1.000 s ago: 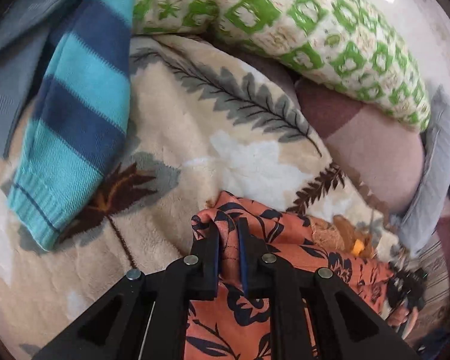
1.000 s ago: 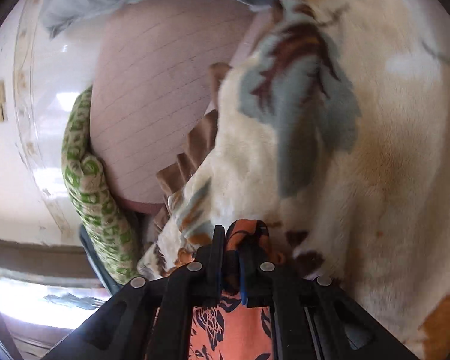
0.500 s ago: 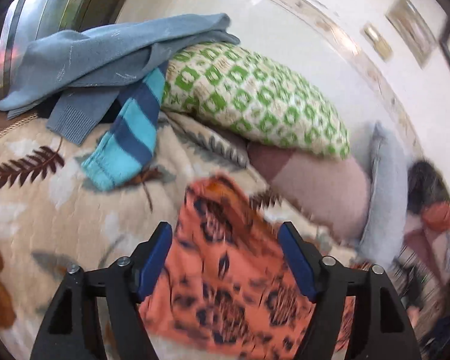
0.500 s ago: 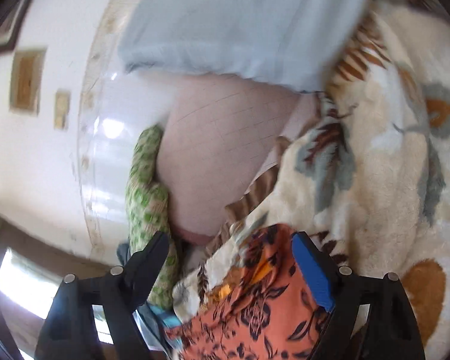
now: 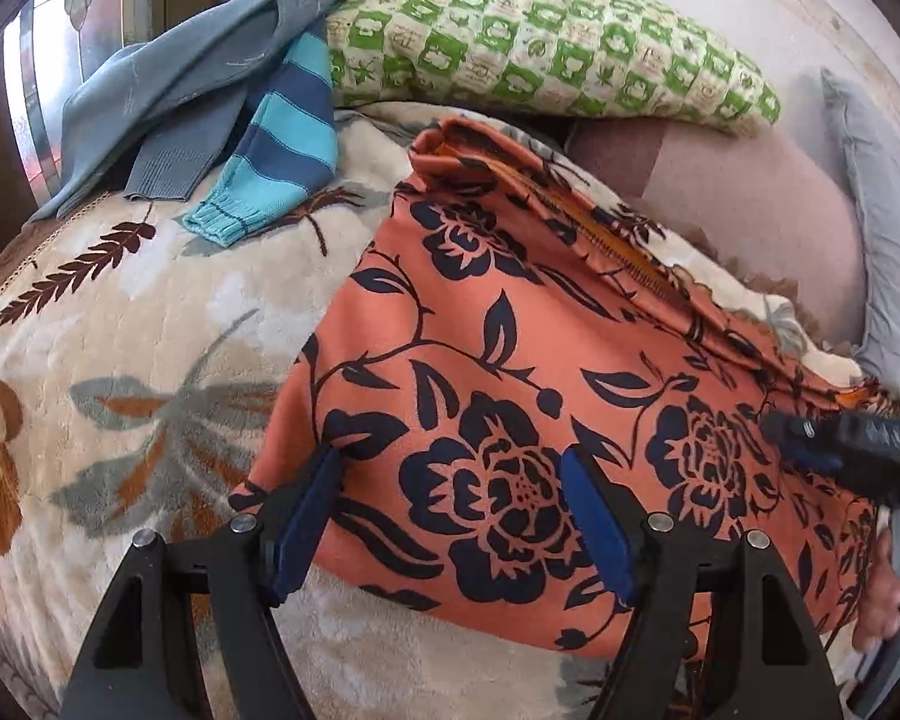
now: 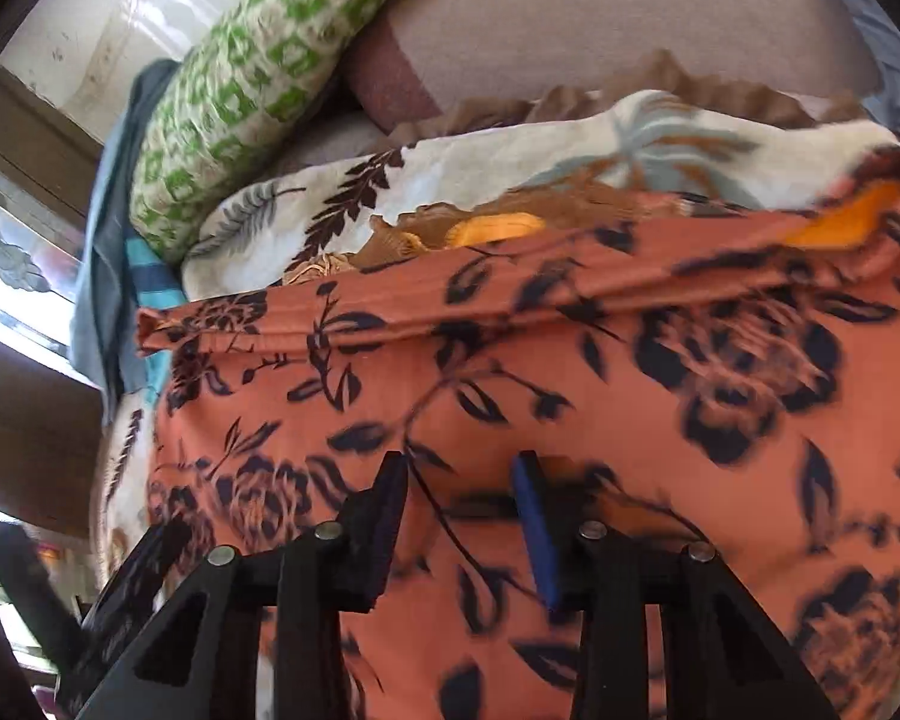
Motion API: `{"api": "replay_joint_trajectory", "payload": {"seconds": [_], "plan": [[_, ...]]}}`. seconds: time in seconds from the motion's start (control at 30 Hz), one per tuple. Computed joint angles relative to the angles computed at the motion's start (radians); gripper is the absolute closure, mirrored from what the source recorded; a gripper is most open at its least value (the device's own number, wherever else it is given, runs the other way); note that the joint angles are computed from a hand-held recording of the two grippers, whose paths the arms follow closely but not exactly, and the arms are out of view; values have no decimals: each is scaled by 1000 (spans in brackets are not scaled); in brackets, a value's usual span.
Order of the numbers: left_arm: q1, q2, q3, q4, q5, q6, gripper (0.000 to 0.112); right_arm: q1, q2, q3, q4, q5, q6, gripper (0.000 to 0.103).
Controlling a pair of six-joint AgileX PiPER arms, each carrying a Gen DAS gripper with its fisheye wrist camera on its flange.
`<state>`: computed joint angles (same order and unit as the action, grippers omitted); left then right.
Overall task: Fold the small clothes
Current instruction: 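Fold the hem up toward the collar and open both tools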
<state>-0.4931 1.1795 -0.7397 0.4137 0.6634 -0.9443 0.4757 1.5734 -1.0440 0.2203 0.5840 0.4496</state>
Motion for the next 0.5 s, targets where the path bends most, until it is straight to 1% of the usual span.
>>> {"api": "replay_joint_trajectory", "payload": {"seconds": [0.07,0.13,0.23,0.3,0.37,0.4,0.47,0.5], "plan": [[4,41,-28,-5,24,17,36,0,101,-108,-59,16,53,64],[8,54,-36,6,18,5,36,-23,198,-233,-92,48,102,64],[36,68,-45,-13,5,29,36,-51,320,-414,-128,84,189,63],[63,67,-46,-51,-11,67,36,-60,333,-449,-144,58,240,63],[110,60,-49,-122,-31,140,36,-57,317,-445,-98,2,209,63],[128,68,-50,-134,-48,150,36,-49,299,-429,-39,-30,149,63],[143,57,-46,-87,-47,109,36,-12,289,-431,36,-34,52,63],[146,54,-46,-60,-42,84,36,14,299,-453,65,-12,4,63]]}}
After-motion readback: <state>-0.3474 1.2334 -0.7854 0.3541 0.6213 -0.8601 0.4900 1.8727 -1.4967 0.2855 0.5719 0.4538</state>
